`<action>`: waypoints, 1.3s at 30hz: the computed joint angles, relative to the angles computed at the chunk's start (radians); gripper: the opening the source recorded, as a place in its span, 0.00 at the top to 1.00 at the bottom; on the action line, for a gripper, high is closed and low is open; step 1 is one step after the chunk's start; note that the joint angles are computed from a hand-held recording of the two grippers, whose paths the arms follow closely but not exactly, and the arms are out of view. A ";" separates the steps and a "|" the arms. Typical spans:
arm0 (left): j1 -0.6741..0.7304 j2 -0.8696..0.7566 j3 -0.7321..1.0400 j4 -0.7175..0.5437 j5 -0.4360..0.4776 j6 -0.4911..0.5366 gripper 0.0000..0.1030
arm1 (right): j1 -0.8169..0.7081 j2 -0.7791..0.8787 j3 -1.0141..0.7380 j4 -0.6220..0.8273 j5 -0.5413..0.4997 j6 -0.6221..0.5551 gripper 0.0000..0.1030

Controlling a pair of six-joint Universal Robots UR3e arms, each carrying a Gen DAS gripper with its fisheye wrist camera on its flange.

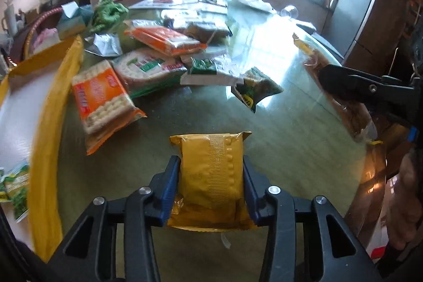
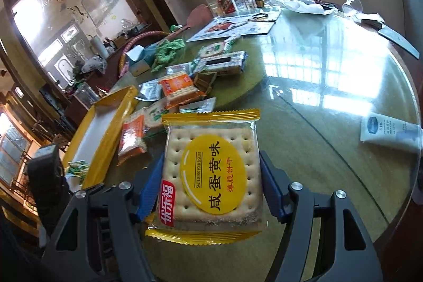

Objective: Organize snacks
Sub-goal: 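Carry the cracker pack and yellow pouch into the tray and release both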

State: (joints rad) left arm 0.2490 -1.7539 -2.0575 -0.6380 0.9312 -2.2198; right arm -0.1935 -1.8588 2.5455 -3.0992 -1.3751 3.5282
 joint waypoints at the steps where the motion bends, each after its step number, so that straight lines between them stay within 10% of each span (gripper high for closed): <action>1: 0.038 0.035 -0.001 -0.069 -0.042 0.029 0.57 | 0.003 0.001 -0.004 -0.009 0.013 0.002 0.33; 6: 0.297 0.211 0.088 -0.412 -0.220 0.110 0.57 | 0.120 0.111 -0.141 -0.051 0.030 0.011 0.33; 14: 0.394 -0.109 0.420 -0.173 -0.171 -0.187 0.57 | 0.392 0.634 -0.805 0.122 0.027 0.011 0.33; 27: 0.315 -0.525 0.910 -0.272 0.018 -0.356 0.57 | 0.556 1.293 -1.891 0.742 -0.107 -0.029 0.33; 31: 0.312 -0.533 0.912 -0.290 0.032 -0.340 0.51 | 0.566 1.314 -1.918 0.773 -0.131 -0.040 0.32; 35: 0.324 -0.483 0.814 -0.207 0.024 -0.340 0.23 | 0.550 1.258 -1.801 0.701 -0.098 -0.042 0.28; 39: 0.354 -0.406 0.697 -0.131 0.001 -0.377 0.22 | 0.542 1.134 -1.586 0.557 -0.102 -0.037 0.22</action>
State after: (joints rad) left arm 0.6028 -2.1598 -1.3610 -0.7690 0.9327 -2.5972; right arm 0.3487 -0.7252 0.9593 -2.5425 -1.4774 3.4916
